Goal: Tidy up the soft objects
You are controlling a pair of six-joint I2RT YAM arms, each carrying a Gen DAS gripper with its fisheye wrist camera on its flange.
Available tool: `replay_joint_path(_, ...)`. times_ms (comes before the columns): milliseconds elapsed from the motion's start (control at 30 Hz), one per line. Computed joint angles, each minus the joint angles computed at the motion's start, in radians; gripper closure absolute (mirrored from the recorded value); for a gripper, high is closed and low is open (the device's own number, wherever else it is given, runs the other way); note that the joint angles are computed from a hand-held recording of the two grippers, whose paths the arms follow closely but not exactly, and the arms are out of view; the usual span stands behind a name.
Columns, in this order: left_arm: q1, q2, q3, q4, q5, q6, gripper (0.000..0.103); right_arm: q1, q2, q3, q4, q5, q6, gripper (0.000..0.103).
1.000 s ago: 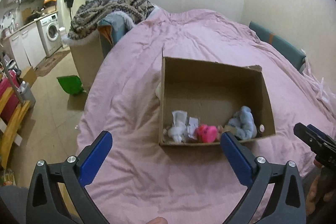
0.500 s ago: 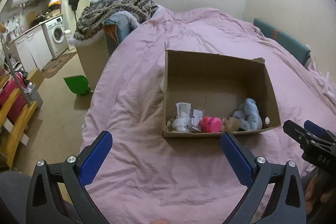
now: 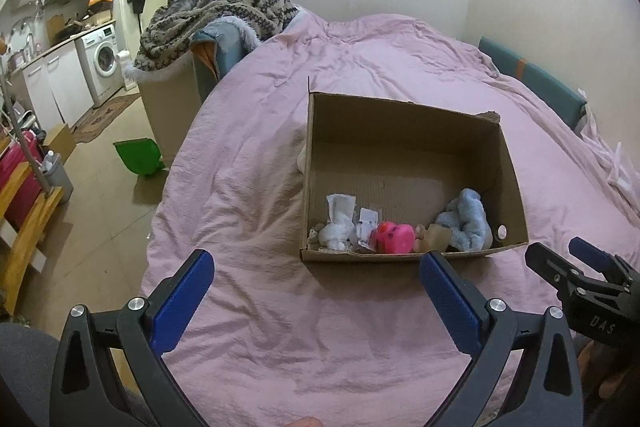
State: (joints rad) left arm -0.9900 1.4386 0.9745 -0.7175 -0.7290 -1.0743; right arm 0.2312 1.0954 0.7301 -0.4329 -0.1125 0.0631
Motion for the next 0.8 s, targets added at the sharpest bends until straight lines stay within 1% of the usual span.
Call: replay_joint_path(800,-0.004,0.000,0.008,-0.005,0.000,0.004,0.000,0.011,-0.001,-0.003,0.003,0.009,-0.004,0.000)
